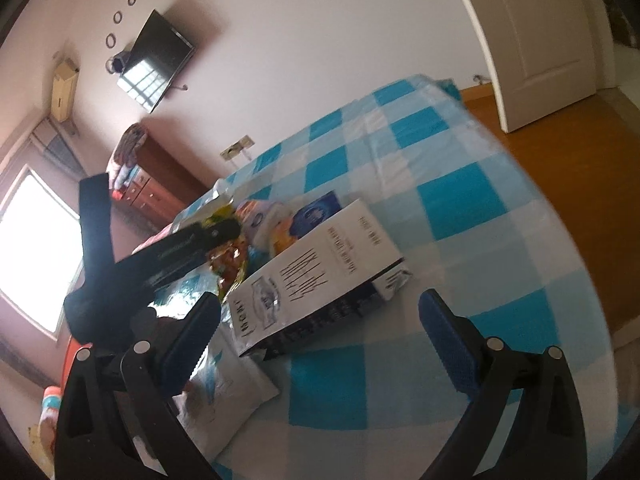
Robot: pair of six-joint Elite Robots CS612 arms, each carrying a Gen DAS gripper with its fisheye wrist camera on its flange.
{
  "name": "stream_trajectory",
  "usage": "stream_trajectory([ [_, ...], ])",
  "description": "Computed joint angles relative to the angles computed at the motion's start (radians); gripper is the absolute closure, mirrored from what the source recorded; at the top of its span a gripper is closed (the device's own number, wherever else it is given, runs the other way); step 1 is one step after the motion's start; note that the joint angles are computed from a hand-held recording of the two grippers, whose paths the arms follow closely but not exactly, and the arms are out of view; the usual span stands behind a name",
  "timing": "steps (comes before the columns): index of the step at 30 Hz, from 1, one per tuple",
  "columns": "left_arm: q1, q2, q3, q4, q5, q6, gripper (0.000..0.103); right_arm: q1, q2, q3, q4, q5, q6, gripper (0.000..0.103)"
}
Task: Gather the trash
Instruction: 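Grasp the yellow chip bag with the left gripper while the right gripper grasps the milk carton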
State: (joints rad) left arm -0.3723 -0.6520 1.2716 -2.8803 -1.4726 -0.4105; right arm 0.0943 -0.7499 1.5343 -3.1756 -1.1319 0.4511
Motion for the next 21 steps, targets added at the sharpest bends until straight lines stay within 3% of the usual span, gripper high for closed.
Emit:
stream_trajectory([
  [2, -0.001, 0.002, -0.007, 0.014, 0.011, 0.003, 0.055, 0.001, 0.003, -0.005, 0.005, 0.016, -0.004, 0.005],
  [10, -0.007, -0.005, 0.008, 0.026, 0.049, 0.016, 0.062, -0.004, 0.022, -0.024, 0.019, 0.074, 0.005, 0.006],
  [13, -0.004, -0.012, 0.022, 0.025, 0.034, 0.019, 0.064, -0.004, 0.029, -0.034, 0.020, 0.079, 0.003, 0.007],
  [17, -0.006, -0.025, 0.044, 0.027, 0.008, 0.049, 0.064, -0.005, 0.045, -0.056, 0.033, 0.101, 0.004, 0.019],
  [21, -0.013, -0.035, 0.065, 0.026, -0.023, 0.097, 0.064, -0.009, 0.054, -0.070, 0.018, 0.097, 0.015, 0.020],
])
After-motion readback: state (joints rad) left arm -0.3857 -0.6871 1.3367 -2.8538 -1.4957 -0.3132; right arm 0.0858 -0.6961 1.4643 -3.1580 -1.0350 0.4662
